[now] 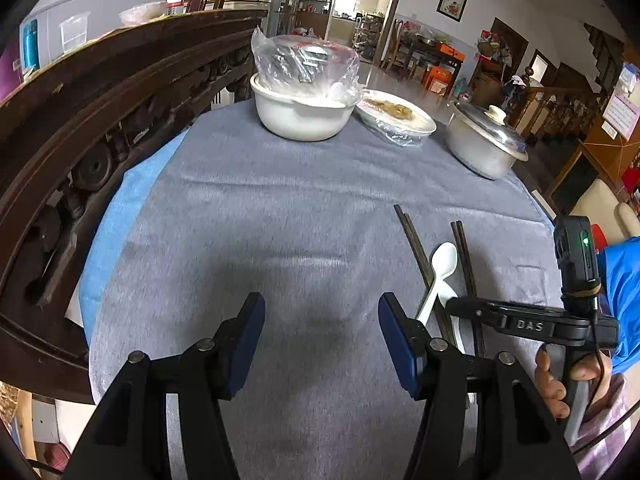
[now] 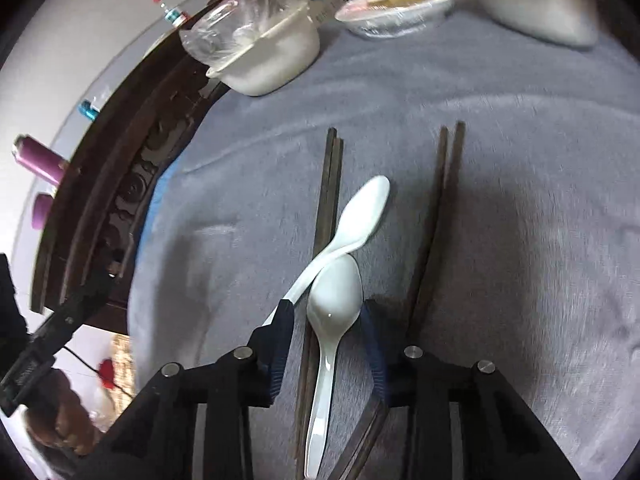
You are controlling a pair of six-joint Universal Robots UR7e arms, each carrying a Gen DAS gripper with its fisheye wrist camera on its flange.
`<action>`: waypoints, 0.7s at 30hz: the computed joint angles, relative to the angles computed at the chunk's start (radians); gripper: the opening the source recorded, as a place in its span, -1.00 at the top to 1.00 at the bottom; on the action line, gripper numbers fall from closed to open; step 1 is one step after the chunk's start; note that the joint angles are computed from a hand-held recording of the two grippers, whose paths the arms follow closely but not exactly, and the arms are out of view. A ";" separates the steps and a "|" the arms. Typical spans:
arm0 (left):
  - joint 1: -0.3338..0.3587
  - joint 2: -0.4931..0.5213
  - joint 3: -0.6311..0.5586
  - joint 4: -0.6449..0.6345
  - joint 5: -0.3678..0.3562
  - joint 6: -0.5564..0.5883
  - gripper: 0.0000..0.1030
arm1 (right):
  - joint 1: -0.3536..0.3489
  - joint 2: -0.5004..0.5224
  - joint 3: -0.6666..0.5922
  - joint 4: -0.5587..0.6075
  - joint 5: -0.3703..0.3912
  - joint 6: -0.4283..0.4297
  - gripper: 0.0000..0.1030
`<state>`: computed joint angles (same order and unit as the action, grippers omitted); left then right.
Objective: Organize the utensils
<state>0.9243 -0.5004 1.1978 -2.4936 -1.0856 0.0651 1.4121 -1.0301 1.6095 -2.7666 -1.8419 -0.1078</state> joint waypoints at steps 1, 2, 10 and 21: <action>0.000 0.001 -0.003 0.006 -0.003 0.000 -0.16 | 0.008 0.011 -0.010 -0.005 -0.025 -0.013 0.29; -0.002 0.003 -0.006 0.010 -0.005 0.003 -0.16 | 0.015 0.015 -0.010 -0.011 -0.052 -0.037 0.35; -0.018 0.081 -0.124 0.073 -0.046 0.085 -0.16 | -0.005 -0.040 0.067 -0.099 0.002 -0.086 0.44; -0.059 0.353 -0.497 0.333 -0.082 0.227 -0.16 | -0.079 -0.196 0.202 -0.208 -0.001 -0.021 0.85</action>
<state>0.8654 -0.1472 0.7003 -2.1607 -1.1680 0.2926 1.3327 -1.2264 1.8119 -2.9750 -1.8427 -0.1292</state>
